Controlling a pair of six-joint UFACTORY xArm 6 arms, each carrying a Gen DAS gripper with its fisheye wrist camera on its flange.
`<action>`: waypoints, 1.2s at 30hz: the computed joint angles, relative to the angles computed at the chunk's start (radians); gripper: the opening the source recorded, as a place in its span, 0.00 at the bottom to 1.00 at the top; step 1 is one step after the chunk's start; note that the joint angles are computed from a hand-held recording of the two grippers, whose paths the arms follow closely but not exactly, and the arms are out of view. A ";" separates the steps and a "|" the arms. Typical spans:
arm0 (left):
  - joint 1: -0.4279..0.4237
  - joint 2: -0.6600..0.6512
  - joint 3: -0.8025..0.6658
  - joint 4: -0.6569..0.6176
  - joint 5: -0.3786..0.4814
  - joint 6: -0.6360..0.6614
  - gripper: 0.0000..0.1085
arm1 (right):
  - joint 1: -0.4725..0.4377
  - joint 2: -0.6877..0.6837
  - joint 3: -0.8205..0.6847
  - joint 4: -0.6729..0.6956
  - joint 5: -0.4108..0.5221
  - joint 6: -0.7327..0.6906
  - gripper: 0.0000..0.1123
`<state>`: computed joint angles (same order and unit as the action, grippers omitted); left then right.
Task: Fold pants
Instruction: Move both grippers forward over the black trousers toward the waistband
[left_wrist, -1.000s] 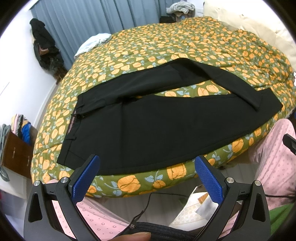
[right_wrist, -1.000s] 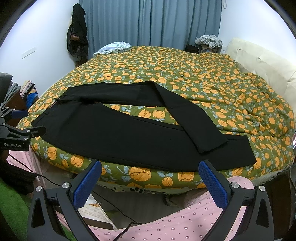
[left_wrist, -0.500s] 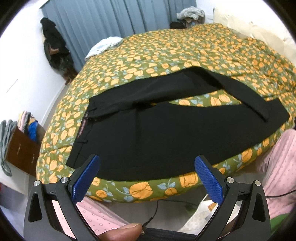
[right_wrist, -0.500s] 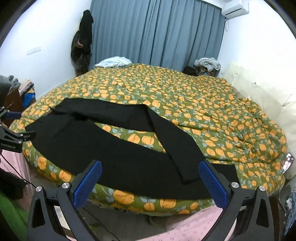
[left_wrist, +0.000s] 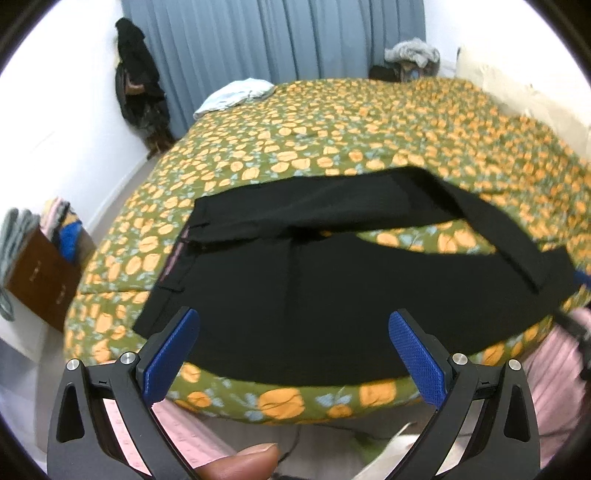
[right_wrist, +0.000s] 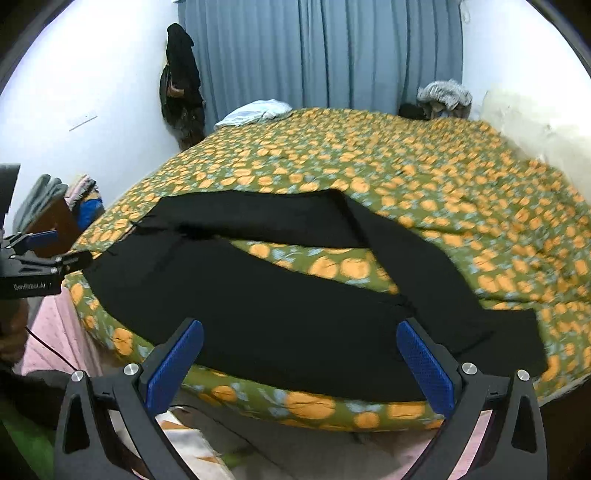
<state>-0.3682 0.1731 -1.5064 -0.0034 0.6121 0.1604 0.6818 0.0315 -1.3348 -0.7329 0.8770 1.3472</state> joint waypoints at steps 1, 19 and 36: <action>-0.001 0.002 -0.002 -0.016 -0.014 -0.002 0.95 | 0.000 0.010 -0.006 0.001 -0.016 -0.003 0.92; 0.009 -0.002 0.001 -0.087 -0.018 -0.055 0.95 | 0.020 0.026 -0.008 -0.016 -0.038 -0.037 0.92; -0.010 -0.012 0.016 -0.044 -0.036 -0.049 0.95 | 0.023 0.043 -0.018 0.008 -0.044 -0.071 0.92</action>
<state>-0.3786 0.1611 -1.4904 -0.0475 0.5761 0.1110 0.7044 0.0748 -1.3526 -0.7248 0.8328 1.2759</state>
